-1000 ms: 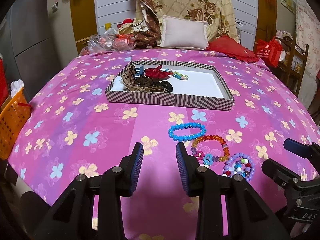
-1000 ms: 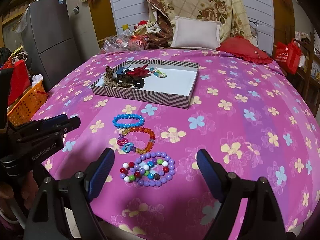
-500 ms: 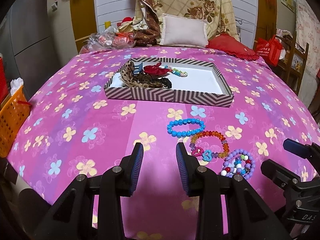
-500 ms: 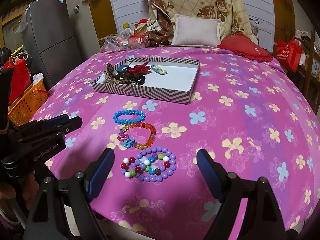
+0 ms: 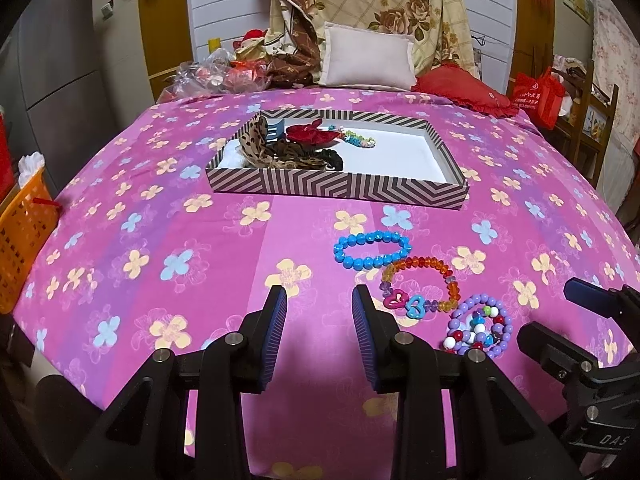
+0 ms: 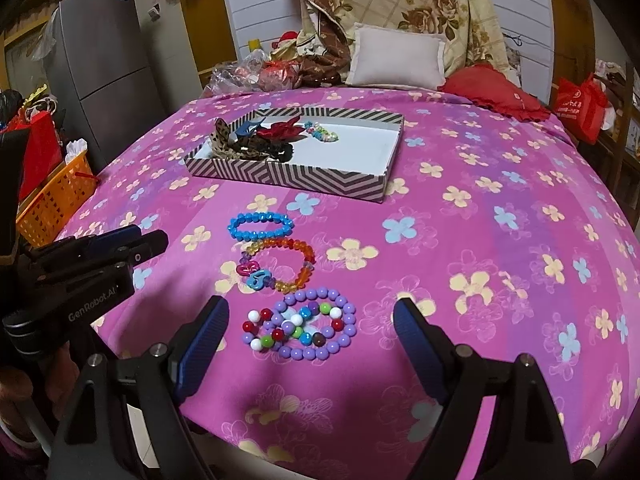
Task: Organize jewelry
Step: 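Move both tools back toward the blue and amber beaded bracelets, then grasp the blue beaded bracelet with the left tool while the right tool grasps the amber bracelet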
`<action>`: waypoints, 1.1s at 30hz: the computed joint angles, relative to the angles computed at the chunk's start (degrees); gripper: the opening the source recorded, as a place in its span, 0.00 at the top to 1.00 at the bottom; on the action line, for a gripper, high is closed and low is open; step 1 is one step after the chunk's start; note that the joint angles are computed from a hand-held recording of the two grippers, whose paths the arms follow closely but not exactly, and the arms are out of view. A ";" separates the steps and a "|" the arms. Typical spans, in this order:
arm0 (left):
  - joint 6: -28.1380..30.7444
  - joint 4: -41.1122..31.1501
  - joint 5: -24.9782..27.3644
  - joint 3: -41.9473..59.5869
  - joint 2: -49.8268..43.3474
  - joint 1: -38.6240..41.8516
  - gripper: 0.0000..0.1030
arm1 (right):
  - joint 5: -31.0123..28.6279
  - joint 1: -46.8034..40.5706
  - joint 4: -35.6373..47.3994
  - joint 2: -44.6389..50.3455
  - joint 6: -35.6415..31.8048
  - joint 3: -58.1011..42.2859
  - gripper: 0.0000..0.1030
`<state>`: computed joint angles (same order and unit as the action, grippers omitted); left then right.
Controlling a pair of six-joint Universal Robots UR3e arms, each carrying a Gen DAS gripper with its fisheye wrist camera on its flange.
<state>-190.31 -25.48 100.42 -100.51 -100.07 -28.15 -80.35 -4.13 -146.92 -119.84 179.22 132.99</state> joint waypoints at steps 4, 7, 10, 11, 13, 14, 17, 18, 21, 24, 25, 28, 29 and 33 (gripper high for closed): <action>-0.07 -0.49 -0.72 0.21 -0.13 0.57 0.69 | -0.08 0.12 0.00 0.05 0.13 -0.10 0.15; -0.05 -0.83 -0.97 0.48 -0.34 0.75 0.69 | -0.06 0.16 0.03 0.18 0.17 -0.12 0.15; -0.05 -1.25 -1.69 0.65 -0.65 1.16 0.69 | 0.10 -0.07 -0.33 0.64 0.00 0.15 0.15; -0.11 -1.40 -1.81 0.77 -0.78 1.24 0.69 | 0.25 -0.20 -0.43 0.80 -0.08 0.22 0.15; -0.16 -1.83 -2.47 1.09 -1.16 1.74 0.69 | 0.63 -0.64 -0.55 1.18 -0.46 0.17 0.15; -0.23 -2.04 -2.87 1.20 -1.34 2.03 0.69 | 0.66 -0.74 -0.80 1.42 -0.55 0.23 0.15; -0.37 -2.79 -3.95 1.71 -1.98 2.92 0.69 | 1.01 -1.21 -1.35 2.46 -0.90 0.02 0.15; -0.44 -2.93 -4.06 1.82 -2.15 3.09 0.69 | 1.05 -1.20 -1.52 2.99 -0.89 -0.23 0.15; -0.49 -2.98 -4.25 2.20 -2.76 3.61 0.69 | 0.84 -0.84 -2.39 4.92 -0.96 -1.05 0.15; -0.57 -3.05 -4.66 2.45 -3.03 4.25 0.69 | 0.24 0.09 -3.41 7.02 -0.90 -2.12 0.15; -0.60 -3.03 -4.75 2.54 -3.12 4.40 0.69 | 0.02 0.49 -3.72 7.64 -0.71 -2.45 0.15; -0.36 -3.21 -4.83 3.05 -3.63 4.78 0.69 | -0.40 1.26 -4.78 9.73 -0.53 -3.25 0.15; -0.31 -3.33 -4.86 3.24 -3.85 4.89 0.69 | -0.54 1.44 -5.04 10.45 -0.52 -3.54 0.15; -0.23 -3.70 -5.16 4.08 -4.74 5.25 0.69 | -1.28 2.21 -6.38 12.58 -0.56 -4.31 0.15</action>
<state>-190.54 -29.18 95.26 -96.43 -104.82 -22.90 -81.63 -1.91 -153.30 -107.27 178.66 128.68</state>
